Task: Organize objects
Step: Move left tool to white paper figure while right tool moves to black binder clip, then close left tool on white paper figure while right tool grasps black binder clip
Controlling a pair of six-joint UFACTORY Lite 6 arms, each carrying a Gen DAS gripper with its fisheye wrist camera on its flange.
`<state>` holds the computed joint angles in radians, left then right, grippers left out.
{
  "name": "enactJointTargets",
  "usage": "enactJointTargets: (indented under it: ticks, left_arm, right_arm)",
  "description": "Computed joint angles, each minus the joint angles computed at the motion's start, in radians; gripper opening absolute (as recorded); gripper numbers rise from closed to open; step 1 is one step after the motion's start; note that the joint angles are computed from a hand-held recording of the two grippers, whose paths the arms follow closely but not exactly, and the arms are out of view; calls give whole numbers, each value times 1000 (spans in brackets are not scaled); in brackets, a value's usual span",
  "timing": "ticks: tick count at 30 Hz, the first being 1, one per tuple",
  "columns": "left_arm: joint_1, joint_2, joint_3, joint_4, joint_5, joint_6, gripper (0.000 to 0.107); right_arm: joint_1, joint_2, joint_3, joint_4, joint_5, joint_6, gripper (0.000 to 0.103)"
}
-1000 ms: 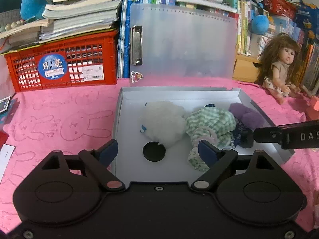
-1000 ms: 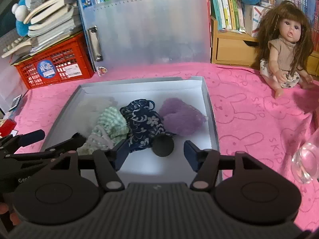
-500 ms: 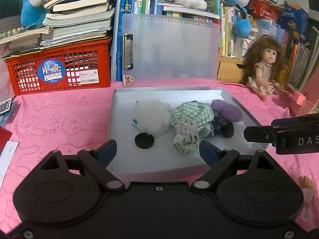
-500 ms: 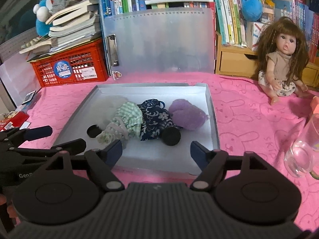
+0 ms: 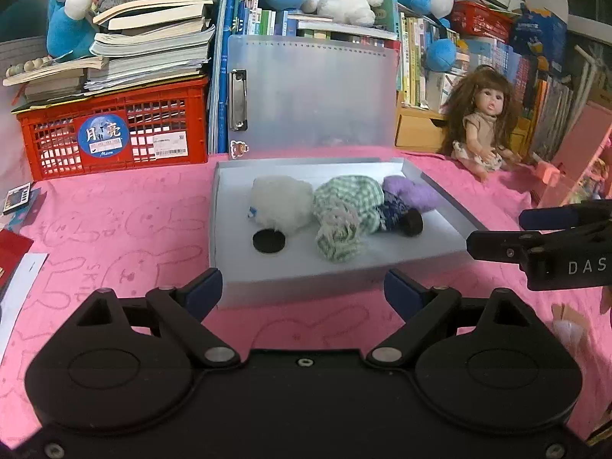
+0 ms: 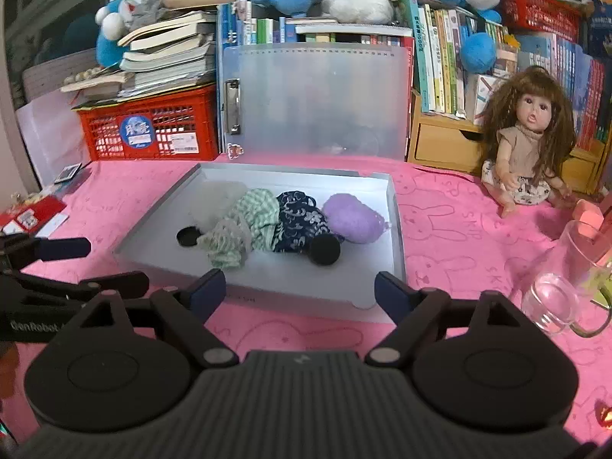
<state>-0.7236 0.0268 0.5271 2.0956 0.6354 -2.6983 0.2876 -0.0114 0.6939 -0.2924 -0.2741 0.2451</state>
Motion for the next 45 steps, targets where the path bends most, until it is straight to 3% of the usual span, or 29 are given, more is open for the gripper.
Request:
enactJointTargets:
  ticks: [5, 14, 22, 35, 38, 45]
  left_arm:
    - [-66, -54, -85, -52, 42, -14, 91]
    - [-229, -137, -229, -201, 144, -38, 91]
    - [-386, -106, -284, -319, 242, -101, 90]
    - [-350, -134, -343, -313, 239, -147, 69]
    - [-331, -122, -343, -296, 231, -157, 60]
    - [-277, -96, -343, -236, 214, -195, 51]
  right_arm:
    - [-56, -43, -107, -171, -100, 120, 94]
    - [-151, -163, -283, -287, -216, 151, 95]
    - [-206, -283, -442, -338, -279, 92, 95]
    - [-245, -305, -511, -461, -342, 132, 95]
    - [-225, -303, -515, -458, -341, 116, 95]
    - [-162, -299, -528, -417, -322, 55, 92]
